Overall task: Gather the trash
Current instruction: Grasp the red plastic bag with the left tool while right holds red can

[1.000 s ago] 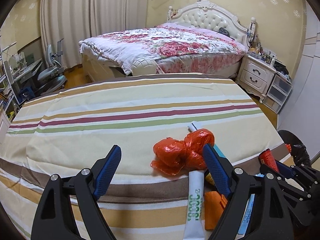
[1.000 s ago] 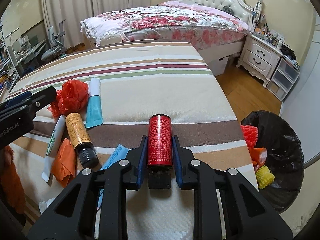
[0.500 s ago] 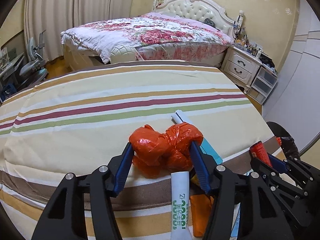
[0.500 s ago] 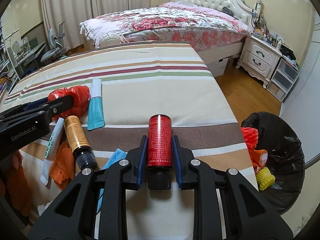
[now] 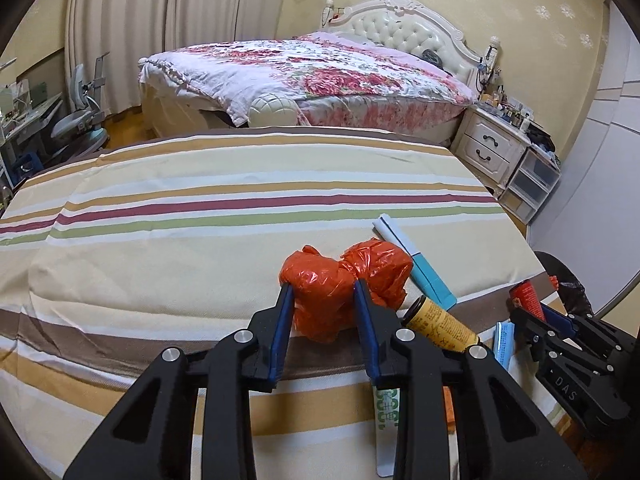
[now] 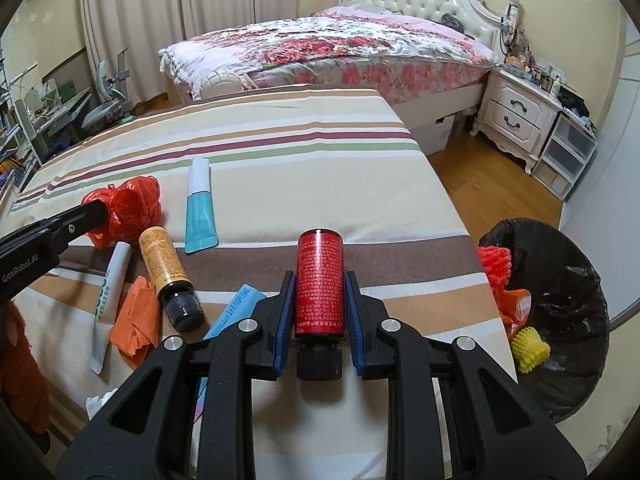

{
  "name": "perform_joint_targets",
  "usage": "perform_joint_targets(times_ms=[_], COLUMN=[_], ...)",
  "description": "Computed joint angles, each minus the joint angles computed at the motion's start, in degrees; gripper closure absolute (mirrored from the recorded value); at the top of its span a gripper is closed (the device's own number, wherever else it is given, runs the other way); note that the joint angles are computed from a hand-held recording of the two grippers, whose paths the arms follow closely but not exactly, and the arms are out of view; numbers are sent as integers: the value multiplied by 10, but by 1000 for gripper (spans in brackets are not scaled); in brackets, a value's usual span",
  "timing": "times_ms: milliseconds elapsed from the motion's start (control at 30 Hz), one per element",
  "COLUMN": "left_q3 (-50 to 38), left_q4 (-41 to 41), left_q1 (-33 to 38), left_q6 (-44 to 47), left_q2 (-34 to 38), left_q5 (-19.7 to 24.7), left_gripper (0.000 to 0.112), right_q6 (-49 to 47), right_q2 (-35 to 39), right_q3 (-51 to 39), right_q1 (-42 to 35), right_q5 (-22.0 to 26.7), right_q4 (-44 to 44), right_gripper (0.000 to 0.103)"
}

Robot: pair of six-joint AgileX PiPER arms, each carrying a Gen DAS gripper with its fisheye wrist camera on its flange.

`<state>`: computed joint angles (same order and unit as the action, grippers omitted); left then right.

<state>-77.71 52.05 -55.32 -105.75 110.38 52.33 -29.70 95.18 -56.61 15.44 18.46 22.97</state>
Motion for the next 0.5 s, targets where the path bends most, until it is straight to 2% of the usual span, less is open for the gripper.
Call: perform_joint_targets(times_ms=[267, 500], left_q3=[55, 80], left_q4=[20, 46], left_q1=[-26, -42], left_q6=[-67, -105], left_q2=[-37, -76], left_q5=[26, 68], left_gripper=[81, 81], right_q6=[-7, -17], right_q2=[-16, -22], right_q3=[21, 29], right_q1=[-1, -2], right_q5=[-5, -8], right_q4=[7, 15], right_gripper=[80, 80])
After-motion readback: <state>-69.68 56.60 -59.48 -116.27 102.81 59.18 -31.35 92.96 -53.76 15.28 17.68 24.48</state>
